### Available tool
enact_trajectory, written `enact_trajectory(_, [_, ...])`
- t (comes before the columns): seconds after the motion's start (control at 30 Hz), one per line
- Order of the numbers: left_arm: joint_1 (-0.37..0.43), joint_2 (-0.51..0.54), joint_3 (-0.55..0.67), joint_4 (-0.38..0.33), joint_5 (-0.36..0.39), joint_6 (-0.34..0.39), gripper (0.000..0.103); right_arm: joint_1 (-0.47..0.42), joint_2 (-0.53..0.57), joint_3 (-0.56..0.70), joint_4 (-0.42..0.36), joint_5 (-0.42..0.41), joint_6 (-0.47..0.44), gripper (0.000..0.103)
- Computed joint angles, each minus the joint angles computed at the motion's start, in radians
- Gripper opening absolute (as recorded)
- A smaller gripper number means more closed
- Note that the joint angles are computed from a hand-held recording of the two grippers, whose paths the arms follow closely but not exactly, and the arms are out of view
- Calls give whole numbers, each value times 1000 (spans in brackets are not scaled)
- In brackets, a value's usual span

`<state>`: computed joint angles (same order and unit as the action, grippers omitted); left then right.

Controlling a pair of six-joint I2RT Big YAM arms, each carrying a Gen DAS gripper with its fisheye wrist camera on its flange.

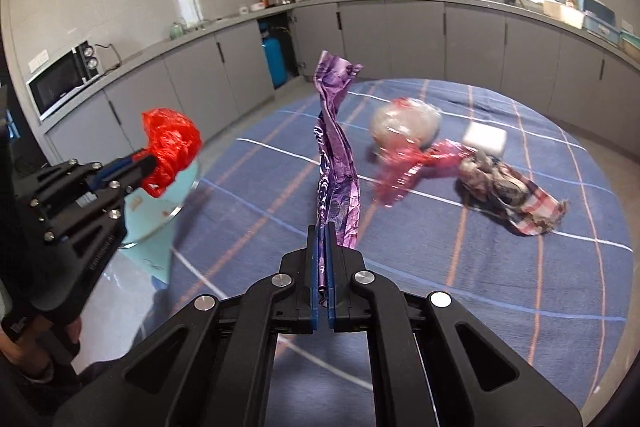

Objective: Collect trash
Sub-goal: 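Carry the red bag and purple wrapper with both grippers over the teal bin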

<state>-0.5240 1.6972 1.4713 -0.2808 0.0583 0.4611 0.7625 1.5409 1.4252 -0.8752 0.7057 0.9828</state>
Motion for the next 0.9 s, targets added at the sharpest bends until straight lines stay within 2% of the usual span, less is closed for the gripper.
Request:
enact_trajectory(0.5, [84, -7, 13, 20, -26, -26, 6, -6, 110, 156, 41, -31, -92, 4])
enact_trajectory(0.9, [136, 18, 48, 20, -79, -48, 6, 2, 223, 318, -32, 14, -198, 4])
